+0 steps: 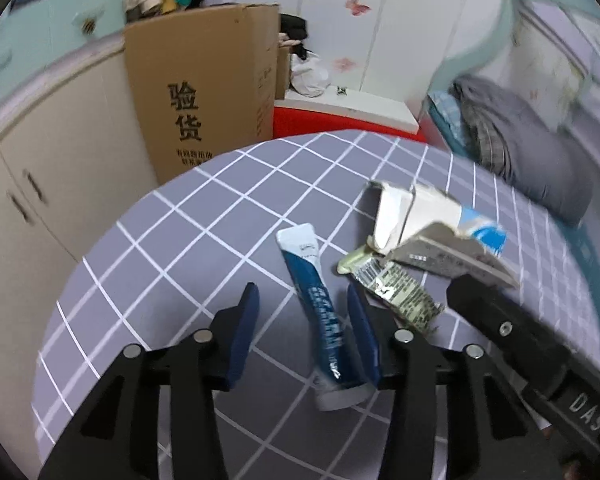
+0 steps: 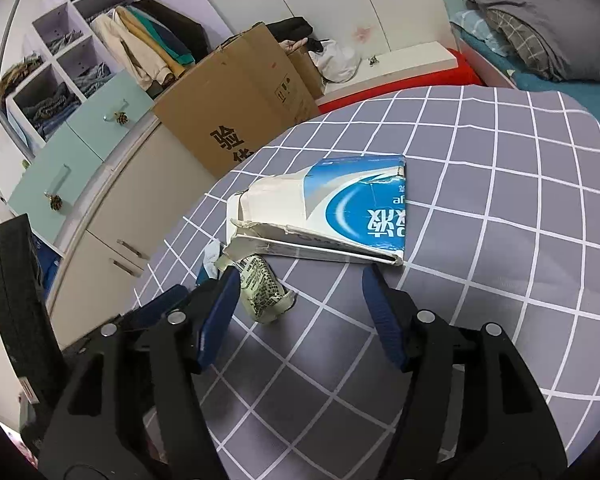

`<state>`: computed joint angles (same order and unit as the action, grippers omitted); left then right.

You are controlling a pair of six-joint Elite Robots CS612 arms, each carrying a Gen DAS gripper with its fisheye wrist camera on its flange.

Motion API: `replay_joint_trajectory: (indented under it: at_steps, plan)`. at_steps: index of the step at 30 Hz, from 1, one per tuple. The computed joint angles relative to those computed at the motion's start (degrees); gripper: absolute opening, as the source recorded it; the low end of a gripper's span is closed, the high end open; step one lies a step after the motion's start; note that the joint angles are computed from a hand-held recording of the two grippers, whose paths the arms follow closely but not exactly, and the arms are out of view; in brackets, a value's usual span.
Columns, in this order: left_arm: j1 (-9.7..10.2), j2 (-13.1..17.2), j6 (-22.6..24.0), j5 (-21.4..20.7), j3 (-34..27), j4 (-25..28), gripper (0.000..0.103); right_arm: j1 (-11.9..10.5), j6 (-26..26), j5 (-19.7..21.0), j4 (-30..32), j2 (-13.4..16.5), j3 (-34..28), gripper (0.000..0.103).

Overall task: Collect trash
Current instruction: 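Grasp the blue-white tube with the left tool while the right tool grasps the green-white wrapper, then carry the tube and wrapper over the bin and open both tools to drop them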

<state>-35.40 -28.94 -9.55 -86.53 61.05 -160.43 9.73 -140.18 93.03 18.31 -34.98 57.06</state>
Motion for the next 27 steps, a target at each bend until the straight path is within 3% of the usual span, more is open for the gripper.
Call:
replay_joint_trajectory:
  at_steps: [1,2,5,12,13,15,18,27]
  plan:
    - [-0.13,-0.12,0.89,1.43,0.42,-0.58,0.016,0.16,-0.77,0.28,0.64,0.26,-0.55,0.064]
    - [0.09,-0.20,1.04,0.92,0.65,-0.98,0.009,0.36,-1.51,0.71,1.31,0.57,-1.16,0.065]
    - [1.53,-0.87,0.11,-3.96,1.55,-1.04,0.007,1.29,-5.10,2.41,5.41,2.45,-4.97,0.065]
    - [3.25,-2.80,0.26,-4.96,5.56,-4.89,0.006,3.22,-13.48,8.28,19.13,9.87,-19.54,0.064]
    - [3.58,-3.16,0.26,-5.21,6.17,-5.37,0.006,3.42,-14.10,9.22,20.63,10.79,-21.30,0.061]
    - [4.15,-3.91,0.48,-5.68,7.53,-6.48,0.006,3.85,-15.05,11.15,22.79,12.09,-23.76,0.036]
    - [5.10,-5.14,1.07,-6.39,9.77,-8.15,0.006,4.61,-16.65,12.66,25.51,13.67,-26.88,0.020]
    - [8.44,-8.10,0.88,-9.50,15.95,-12.22,0.006,7.98,-18.41,8.97,25.67,14.76,-29.85,0.018]
